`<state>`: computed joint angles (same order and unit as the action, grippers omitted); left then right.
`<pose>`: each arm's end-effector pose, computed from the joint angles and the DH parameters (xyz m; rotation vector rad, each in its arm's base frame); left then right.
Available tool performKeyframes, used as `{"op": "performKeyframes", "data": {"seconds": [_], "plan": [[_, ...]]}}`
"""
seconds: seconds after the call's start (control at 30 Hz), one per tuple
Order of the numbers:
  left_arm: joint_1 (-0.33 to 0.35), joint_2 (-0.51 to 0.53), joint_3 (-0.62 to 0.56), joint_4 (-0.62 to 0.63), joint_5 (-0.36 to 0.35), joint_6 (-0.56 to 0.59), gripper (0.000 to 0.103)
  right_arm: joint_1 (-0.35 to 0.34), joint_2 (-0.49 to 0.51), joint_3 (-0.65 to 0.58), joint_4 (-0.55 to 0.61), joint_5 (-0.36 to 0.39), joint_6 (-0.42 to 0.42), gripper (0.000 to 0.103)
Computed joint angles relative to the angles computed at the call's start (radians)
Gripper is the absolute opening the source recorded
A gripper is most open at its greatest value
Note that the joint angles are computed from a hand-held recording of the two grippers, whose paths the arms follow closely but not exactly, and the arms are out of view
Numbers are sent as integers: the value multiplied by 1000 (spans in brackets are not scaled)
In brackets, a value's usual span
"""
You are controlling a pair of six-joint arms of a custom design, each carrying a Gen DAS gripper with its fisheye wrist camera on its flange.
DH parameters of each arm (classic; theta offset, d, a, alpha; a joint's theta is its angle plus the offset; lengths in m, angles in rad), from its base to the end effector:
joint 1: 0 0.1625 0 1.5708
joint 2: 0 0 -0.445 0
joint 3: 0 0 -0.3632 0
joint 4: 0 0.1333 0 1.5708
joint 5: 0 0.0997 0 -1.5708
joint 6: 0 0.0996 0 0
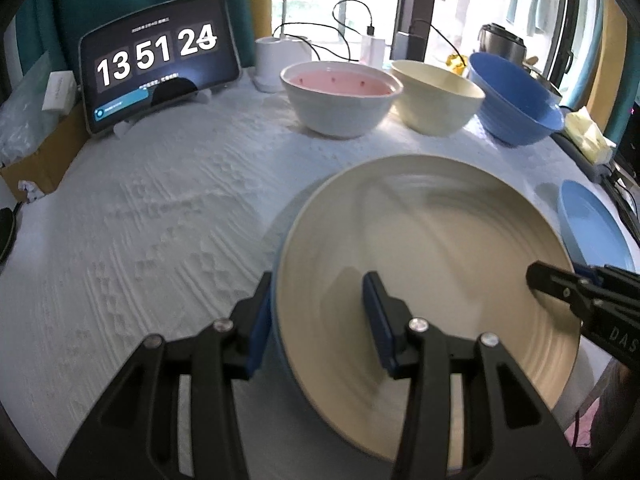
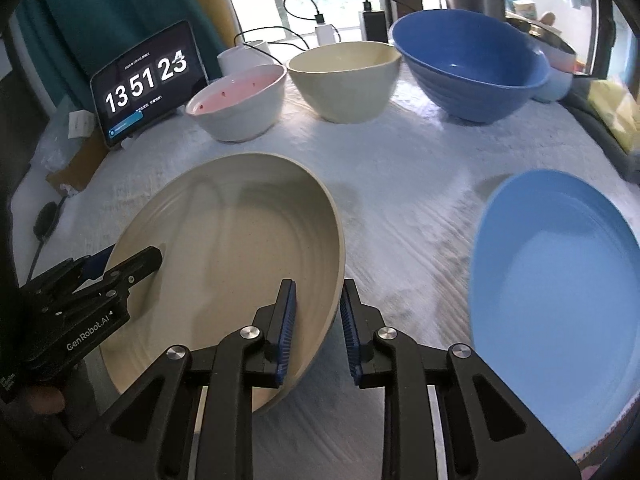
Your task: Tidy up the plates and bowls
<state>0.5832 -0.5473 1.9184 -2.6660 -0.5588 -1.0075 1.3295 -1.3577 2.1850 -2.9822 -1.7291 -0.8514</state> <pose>-0.3255 -0.4756 -0.0399 0.1495 2.2335 -0.8710 0.0001 -0.4916 0.3030 0.7353 -2.5457 0.5713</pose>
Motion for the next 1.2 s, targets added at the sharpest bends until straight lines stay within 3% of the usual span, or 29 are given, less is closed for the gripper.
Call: {"op": "performKeyframes", "data": {"seconds": [0.13,0.33,0.47,1.2], "plan": [[-4,-15,-16,81,-23,-88,46,-20,-29,5,16,22,-7,25],[-61,-38,-16,233,68,-254,46,-38,-75,19,7,82,-26,33],[-91,-45,-19,260,105,-291,46,-51,-104,22,19,113,-42,33],[-166,127,-262,248,92,-94,46,-191,-237,-47,158,274,-92,33]]}}
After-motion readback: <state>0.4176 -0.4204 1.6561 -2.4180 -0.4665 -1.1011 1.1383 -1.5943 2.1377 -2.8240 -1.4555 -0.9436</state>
